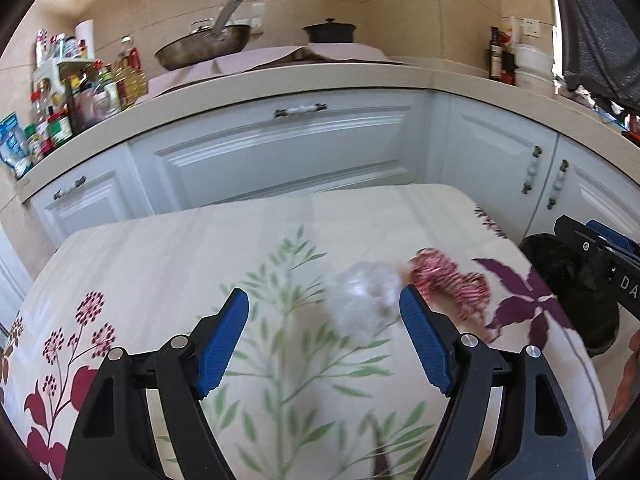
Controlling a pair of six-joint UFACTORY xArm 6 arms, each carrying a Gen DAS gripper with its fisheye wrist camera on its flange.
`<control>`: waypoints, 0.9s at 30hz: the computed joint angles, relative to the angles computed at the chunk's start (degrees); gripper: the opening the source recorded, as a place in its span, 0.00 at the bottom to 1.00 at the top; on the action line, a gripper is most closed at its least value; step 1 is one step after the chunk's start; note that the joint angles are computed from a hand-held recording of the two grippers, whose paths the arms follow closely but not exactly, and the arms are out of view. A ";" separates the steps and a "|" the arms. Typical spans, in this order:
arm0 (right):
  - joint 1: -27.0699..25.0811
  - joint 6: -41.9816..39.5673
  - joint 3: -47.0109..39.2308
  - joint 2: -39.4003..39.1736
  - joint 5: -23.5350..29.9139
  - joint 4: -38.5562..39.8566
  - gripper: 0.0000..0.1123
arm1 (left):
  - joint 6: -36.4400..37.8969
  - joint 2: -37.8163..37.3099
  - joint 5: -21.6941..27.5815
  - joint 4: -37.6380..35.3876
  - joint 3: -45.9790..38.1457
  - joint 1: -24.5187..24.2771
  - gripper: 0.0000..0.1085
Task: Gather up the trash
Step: 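Grasp the red gingham ribbon with the right gripper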
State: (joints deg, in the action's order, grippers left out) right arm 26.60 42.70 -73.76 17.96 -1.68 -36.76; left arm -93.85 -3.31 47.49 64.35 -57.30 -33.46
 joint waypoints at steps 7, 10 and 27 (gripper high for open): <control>4.60 -13.00 -3.05 2.71 3.30 12.61 0.53 | -0.87 -3.50 -0.29 -0.69 4.11 1.57 0.70; 6.06 -16.62 -4.87 4.11 5.06 15.81 0.53 | -1.17 -4.68 -0.49 -0.64 5.35 2.14 0.70; 10.14 -31.86 -18.40 13.34 20.47 28.93 0.54 | 0.07 -5.64 -5.02 -1.71 7.27 4.85 0.74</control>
State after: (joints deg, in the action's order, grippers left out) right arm 36.74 10.84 -92.16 31.30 18.79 -7.83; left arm -93.78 -8.96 42.47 62.65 -50.03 -28.62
